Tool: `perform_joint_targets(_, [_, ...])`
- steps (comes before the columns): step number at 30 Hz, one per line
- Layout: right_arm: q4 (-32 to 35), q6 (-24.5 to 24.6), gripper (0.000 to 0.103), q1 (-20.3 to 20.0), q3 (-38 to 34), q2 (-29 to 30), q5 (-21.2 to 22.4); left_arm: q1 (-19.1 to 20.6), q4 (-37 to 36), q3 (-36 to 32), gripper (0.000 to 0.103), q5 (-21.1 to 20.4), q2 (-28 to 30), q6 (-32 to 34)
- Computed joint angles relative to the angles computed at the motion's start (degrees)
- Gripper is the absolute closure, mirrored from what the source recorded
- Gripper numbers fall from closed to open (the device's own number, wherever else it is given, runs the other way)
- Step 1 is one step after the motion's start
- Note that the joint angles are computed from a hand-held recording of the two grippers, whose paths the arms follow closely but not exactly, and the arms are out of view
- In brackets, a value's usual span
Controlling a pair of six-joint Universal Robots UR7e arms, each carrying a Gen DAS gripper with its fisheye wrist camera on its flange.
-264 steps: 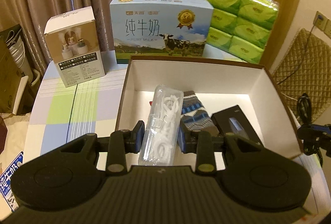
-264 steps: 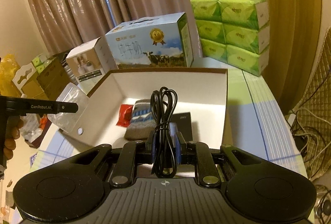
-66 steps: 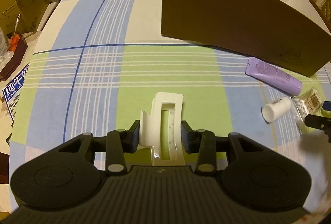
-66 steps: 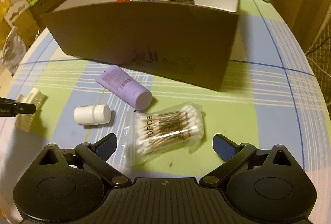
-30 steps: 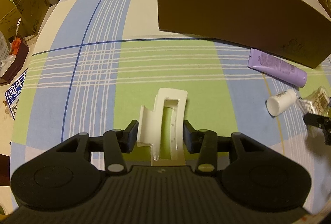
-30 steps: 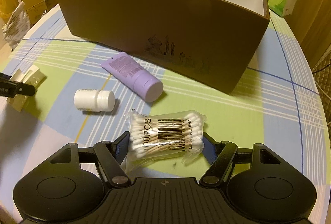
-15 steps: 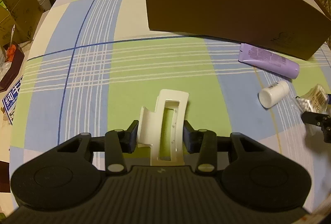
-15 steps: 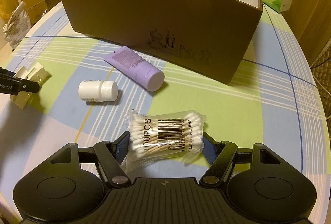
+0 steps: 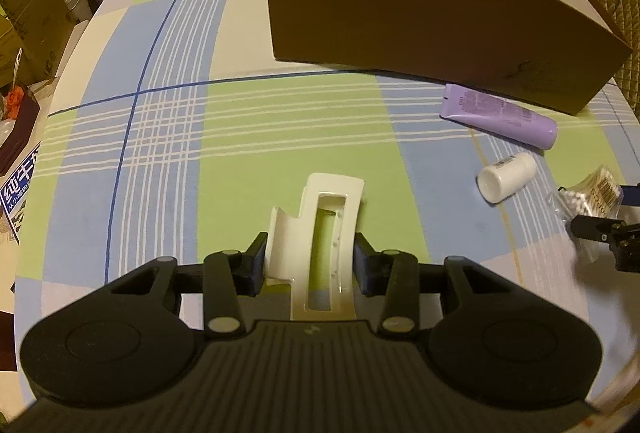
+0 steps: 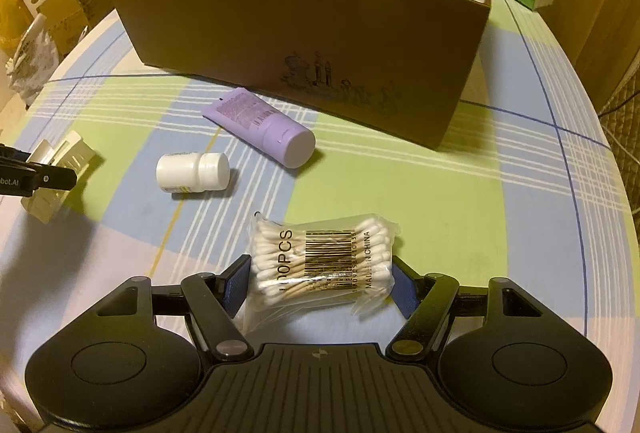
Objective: Organize objects
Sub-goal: 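Lift the claw clip with the left gripper while the right gripper lifts the swab bag toward the box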
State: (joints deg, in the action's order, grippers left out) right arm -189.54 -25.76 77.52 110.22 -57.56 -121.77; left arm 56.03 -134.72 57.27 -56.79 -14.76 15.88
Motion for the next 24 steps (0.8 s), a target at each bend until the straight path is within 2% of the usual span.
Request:
perform_joint_targets(13, [-1.8,1.3,0.035,1.7,1.8,-3.7,3.0,-1.8,-3.0,1.2,0.066,-3.9,-2.1,1.5])
perform_joint_targets(24, [-1.9,0.4,0.035,3.6,0.8,-5.5,4.5,-3.1,-2.4,-1.8,0.066,-5.4,-1.7,1.8])
